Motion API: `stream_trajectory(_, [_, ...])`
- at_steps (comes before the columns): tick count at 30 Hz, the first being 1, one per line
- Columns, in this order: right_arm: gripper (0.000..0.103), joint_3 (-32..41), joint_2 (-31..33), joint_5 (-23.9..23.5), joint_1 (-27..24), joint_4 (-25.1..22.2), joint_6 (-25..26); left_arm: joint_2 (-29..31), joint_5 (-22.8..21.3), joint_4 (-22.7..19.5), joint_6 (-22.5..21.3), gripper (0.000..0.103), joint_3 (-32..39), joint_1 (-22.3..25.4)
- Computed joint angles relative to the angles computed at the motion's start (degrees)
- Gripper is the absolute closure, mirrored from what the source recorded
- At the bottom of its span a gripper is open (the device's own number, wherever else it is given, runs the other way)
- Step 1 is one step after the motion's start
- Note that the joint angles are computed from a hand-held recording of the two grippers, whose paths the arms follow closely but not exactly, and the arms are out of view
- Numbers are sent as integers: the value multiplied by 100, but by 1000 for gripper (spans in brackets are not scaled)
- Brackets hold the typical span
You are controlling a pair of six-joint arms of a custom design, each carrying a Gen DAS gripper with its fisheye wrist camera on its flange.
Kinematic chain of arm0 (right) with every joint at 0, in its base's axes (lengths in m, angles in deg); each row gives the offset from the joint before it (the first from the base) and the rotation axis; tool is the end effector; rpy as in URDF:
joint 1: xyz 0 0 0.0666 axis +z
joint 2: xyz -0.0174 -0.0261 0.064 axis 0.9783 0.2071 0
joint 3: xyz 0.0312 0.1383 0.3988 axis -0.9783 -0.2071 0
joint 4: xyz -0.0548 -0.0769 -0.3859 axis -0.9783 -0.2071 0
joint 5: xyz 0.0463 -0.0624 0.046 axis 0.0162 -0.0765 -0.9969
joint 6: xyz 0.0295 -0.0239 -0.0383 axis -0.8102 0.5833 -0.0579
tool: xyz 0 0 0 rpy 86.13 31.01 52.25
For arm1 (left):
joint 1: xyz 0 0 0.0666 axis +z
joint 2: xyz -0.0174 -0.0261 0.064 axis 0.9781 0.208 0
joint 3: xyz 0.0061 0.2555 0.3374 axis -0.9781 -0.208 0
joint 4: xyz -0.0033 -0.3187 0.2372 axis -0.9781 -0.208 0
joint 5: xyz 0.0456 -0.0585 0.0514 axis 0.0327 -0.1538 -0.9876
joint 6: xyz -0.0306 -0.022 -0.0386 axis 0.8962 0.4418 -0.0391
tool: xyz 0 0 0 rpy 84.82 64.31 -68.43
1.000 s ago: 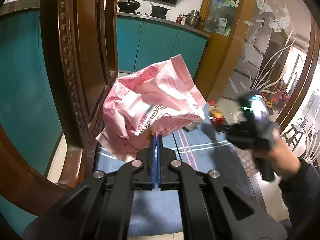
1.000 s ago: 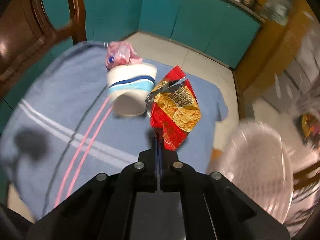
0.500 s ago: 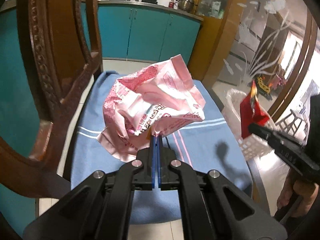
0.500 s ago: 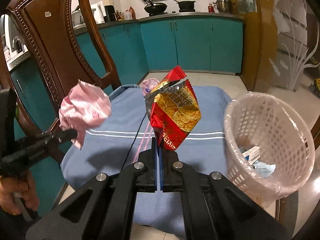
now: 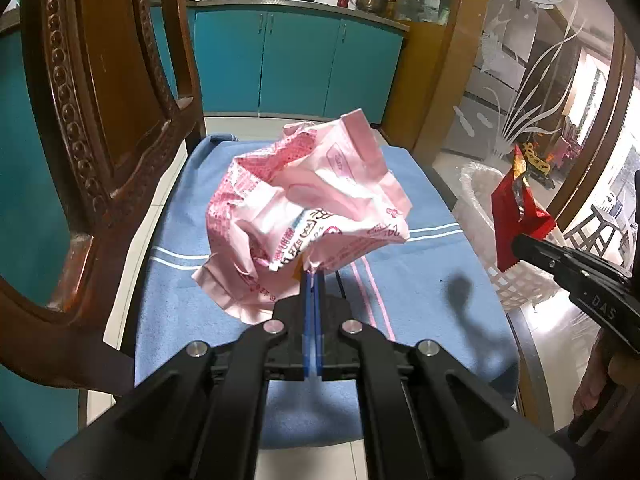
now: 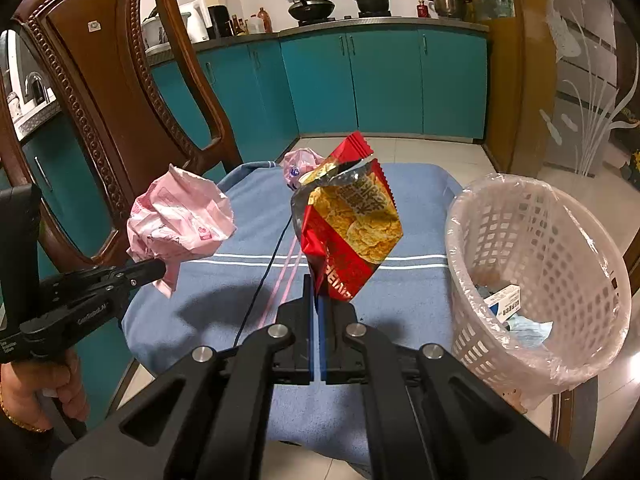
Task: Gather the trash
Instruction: 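Grasp the red chip bag with the right tool while the left tool holds the pink wrapper, then carry the red chip bag over the basket and open the right tool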
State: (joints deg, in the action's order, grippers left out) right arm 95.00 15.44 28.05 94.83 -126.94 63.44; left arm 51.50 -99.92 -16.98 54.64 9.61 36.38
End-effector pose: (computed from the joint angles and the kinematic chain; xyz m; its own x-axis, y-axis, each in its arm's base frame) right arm 0.4518 0.1449 0.4682 -0.6397 -0.2193 -0.7367 -0.4683 0.8712 0.1473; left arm 0.4503 -0.3809 0.4227 -0.7005 -0.1249 -0.7027 -0.0291 0.9887 -0.1468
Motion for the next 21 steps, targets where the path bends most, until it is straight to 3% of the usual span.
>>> stream_trajectory(11, [101, 18, 6, 31, -12, 41, -52, -21, -24, -41, 61, 101, 3, -30])
stream_trajectory(17, [100, 139, -5, 86, -676, 565, -607, -33, -57, -40, 82, 101, -14, -44])
stream_trajectory(19, [88, 239, 167, 132, -996, 675, -779, -28, -42, -44, 82, 101, -15, -44])
stream_trajectory(21, [33, 415, 440, 19, -1262, 485, -899, -7, -34, -58, 63, 101, 3, -55])
